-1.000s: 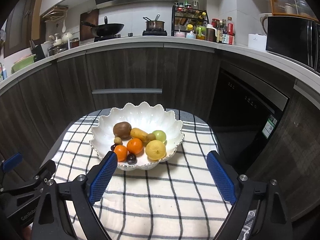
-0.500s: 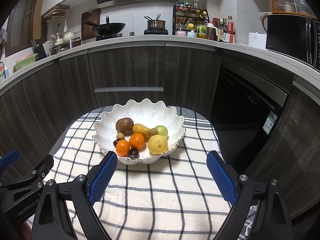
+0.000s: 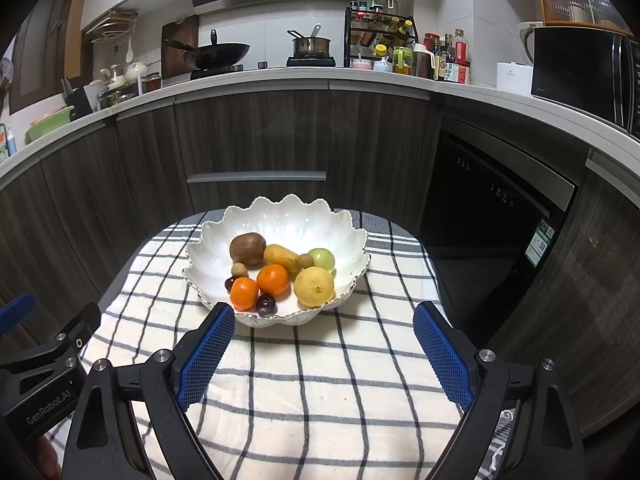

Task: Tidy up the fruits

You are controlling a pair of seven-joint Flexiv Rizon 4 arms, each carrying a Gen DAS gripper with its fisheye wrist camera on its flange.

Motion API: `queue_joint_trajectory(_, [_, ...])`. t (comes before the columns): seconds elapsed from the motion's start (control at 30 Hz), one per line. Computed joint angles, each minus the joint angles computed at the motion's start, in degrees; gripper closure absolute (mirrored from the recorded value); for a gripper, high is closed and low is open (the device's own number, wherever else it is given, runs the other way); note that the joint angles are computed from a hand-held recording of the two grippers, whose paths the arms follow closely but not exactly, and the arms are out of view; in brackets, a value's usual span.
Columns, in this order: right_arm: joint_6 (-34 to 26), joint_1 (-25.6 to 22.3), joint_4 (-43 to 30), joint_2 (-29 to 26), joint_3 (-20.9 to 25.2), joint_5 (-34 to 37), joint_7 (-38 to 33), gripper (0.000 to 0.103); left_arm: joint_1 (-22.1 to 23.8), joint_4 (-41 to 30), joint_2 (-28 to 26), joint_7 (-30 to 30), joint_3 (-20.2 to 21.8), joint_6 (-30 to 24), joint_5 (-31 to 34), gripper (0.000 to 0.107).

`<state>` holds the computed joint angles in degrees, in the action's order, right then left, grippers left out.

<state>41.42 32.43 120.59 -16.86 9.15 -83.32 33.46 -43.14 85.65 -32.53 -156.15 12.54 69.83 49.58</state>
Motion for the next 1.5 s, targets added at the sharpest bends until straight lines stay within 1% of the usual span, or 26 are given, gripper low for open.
queue_joint_trajectory(0.47, [0.05,-0.10,0.11,0.02,-0.02,-0.12,0.15,0.011,-0.37,-0.23,0.23,-0.36,0.29,-0.45,1.03,0.007])
queue_joint_trajectory(0.8, [0.09,-0.31,0.36,0.03,-0.08,-0.38,0.55,0.011,-0.24,-0.27,0.39,-0.94,-0.36,-0.90,1.90,0.007])
queue_joint_trajectory(1.17, [0.43,-0.45,0.34,-0.15,-0.15,-0.43,0.73,0.011,-0.12,-0.33,0.47,-0.74,-0.85,-1.44,1.84,0.007])
queue_joint_trajectory(1.5, [0.51,-0.48,0.37,-0.22,-0.17,-0.40,0.77,0.011,0.51,-0.14,-0.10,0.63,-1.49,-0.32,0.36,0.007])
